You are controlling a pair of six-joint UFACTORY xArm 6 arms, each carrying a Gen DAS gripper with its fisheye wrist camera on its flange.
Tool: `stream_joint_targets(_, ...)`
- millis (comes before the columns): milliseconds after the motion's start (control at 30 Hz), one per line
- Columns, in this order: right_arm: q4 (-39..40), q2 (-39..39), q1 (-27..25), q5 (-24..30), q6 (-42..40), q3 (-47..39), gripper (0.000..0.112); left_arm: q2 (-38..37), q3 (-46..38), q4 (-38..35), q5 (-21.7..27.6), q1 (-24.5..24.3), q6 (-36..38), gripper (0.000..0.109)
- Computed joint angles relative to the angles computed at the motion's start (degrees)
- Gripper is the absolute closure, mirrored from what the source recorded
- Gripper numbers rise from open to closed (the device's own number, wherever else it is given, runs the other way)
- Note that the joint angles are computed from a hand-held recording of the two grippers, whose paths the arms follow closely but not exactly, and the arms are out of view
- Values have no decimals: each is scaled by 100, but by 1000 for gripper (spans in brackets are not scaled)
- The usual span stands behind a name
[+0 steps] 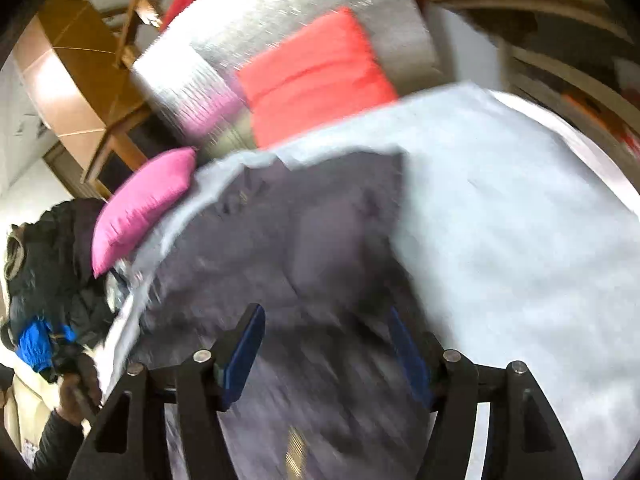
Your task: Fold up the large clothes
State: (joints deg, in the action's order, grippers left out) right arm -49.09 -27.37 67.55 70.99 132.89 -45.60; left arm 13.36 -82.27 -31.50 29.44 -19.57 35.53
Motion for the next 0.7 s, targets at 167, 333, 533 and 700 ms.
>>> stream_joint_targets(167,501,114,1703,762,1562,-2,44,-1254,1507,-553,519,723,379,30)
stream_joint_targets(333,238,922,2375,434,2698,-394,44,-2454,2852,-965,1176,1242,775,30)
stream_joint_targets(533,11,1761,2683,426,3417,-956,44,-3166,3626,-1194,1619,1506,852,30)
stream_joint_targets(700,-413,2059,2706,181,3916,-1020,43,-3387,3909,-1207,1782,1699,802,30)
